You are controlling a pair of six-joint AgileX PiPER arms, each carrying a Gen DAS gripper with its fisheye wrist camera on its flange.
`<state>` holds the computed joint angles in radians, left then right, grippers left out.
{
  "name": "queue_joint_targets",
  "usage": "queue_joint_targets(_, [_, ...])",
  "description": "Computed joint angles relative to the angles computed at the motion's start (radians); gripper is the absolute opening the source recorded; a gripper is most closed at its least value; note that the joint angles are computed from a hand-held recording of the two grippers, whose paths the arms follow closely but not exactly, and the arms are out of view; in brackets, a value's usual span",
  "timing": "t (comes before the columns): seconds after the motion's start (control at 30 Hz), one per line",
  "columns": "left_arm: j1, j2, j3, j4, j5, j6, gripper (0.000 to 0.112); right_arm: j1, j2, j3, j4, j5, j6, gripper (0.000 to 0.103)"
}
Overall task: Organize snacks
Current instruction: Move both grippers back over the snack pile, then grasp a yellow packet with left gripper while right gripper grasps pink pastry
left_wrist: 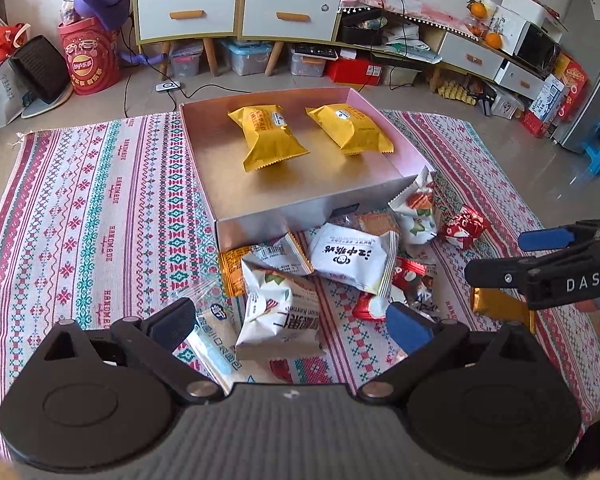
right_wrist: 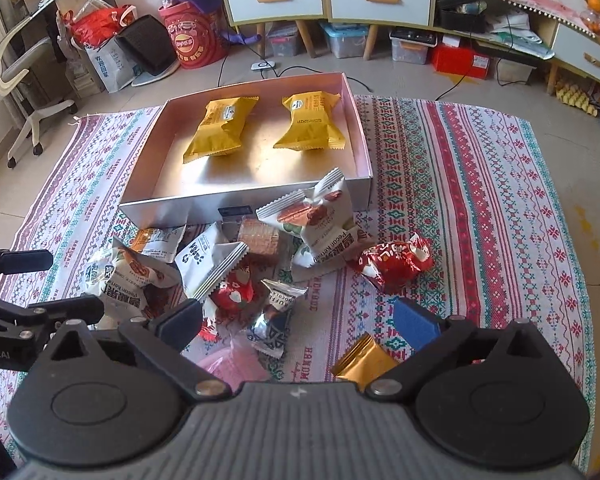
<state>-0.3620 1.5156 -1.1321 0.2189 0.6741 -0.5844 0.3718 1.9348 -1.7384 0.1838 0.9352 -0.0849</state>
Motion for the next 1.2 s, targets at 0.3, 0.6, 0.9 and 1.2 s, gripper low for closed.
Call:
queue_joint_targets(0.3, [0.001,-0.065,0.111,-0.041,0.013,0.049,0.103,0.018,-0.064,0.17,0.007,-0.065,-0.053,0.102])
queue_joint_targets(0.6, [0.016,-0.075,0.18,-0.148,0.034,0.143,0.103,0.059,-0.058,0.191,0.022,-0.03,-0.064,0.102])
queue_joint_targets(0.9, [-0.016,-0.031,0.174,-0.148,0.043,0.131,0.101,0.094,0.004,0.14,0.047,-0.005,0.014,0.102])
queue_joint_targets(1.2, [-0.034,-0.009,0.173,-0.144,0.038,0.122,0.083,0.14,0.016,0.171,-0.041,-0.055,0.084,0.101])
